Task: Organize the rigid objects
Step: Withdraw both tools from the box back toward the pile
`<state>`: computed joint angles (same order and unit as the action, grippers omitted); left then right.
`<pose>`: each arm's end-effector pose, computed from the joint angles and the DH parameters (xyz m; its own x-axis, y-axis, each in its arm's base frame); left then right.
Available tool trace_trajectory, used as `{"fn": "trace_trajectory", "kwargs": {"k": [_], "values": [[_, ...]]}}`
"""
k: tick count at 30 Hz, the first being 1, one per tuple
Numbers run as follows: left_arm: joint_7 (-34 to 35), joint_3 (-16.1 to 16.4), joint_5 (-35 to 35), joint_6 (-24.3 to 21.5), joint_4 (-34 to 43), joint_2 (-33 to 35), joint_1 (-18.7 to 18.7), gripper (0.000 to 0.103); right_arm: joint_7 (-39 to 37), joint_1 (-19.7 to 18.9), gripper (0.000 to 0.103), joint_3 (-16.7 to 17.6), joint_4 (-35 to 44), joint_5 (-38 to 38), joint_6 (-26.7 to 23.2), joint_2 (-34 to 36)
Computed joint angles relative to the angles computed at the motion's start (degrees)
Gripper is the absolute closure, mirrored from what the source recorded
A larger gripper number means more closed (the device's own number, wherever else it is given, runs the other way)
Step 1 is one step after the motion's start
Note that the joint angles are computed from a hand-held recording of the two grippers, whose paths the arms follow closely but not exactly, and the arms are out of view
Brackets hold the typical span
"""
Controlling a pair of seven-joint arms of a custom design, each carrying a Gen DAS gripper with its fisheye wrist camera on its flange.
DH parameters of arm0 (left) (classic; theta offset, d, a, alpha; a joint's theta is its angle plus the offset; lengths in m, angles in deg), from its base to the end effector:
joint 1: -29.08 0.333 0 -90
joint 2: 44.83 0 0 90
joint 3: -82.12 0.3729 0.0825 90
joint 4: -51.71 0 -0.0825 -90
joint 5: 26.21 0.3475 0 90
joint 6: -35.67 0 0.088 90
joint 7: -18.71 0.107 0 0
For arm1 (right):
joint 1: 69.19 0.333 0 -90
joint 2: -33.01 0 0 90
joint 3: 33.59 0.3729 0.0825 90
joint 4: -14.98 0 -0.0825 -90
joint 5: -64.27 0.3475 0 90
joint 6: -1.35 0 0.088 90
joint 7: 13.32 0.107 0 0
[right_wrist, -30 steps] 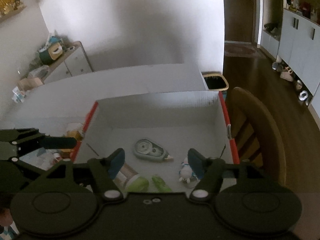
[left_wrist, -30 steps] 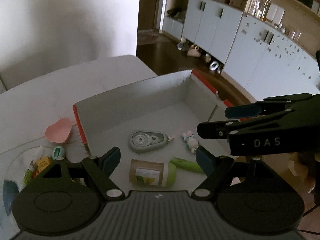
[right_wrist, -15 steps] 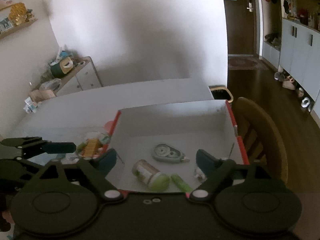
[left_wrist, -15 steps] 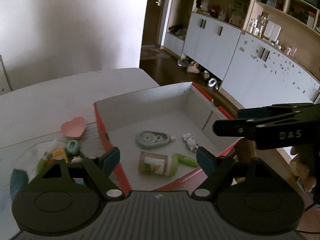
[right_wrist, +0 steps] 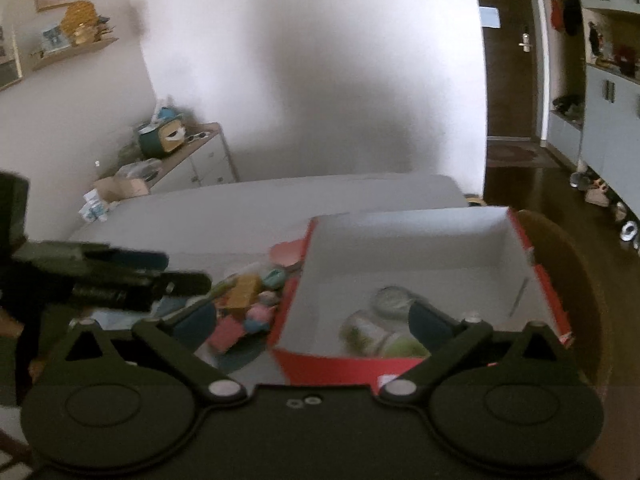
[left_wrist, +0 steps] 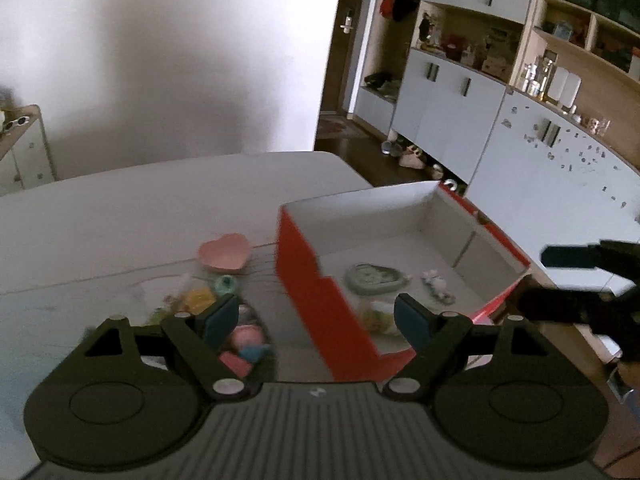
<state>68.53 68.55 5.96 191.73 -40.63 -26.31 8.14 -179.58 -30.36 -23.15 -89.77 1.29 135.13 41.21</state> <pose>0.5687 -0.3808 0.6020 -0.3030 -0.9506 0.0670 -0.6404 0.1510 -0.7530 0.4147 0.4481 0.5713 -0.1865 -0.9582 -0.2171 -0.5572 0.2852 -0.7799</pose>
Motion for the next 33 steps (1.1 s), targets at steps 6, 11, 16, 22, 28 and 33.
{"fn": "trace_trajectory", "kwargs": {"k": [6,11,16,22,28,33], "values": [[4.30,-0.81,-3.87,2.71,-5.24,-3.07,4.68,0.018,-2.68,2.21,0.000,-0.11,6.36,1.42,-1.12,5.33],[10.31,-1.86,-9.87,3.58,-6.82,-3.64,8.75,0.018,-4.69,4.34,0.000,-1.63,11.62,4.05,-1.10,9.84],[15.03,-2.13,-14.07,2.94,-6.58,-2.92,11.55,0.018,-7.88,6.40,0.001,-3.32,17.37,6.73,-1.91,14.34],[19.01,-1.12,-14.07,2.00,-5.04,-0.78,12.83,0.018,-14.02,8.51,0.001,-5.30,25.32,10.41,-3.53,20.52],[20.70,-0.59,-13.97,2.18,-2.81,2.66,14.11,0.018,-23.55,9.74,0.005,-7.20,34.54,15.82,-5.14,27.44],[24.35,-1.66,-14.64,2.13,-0.66,5.80,15.43,0.018,-29.54,10.07,0.009,-9.01,40.35,19.76,-7.08,31.87]]}}
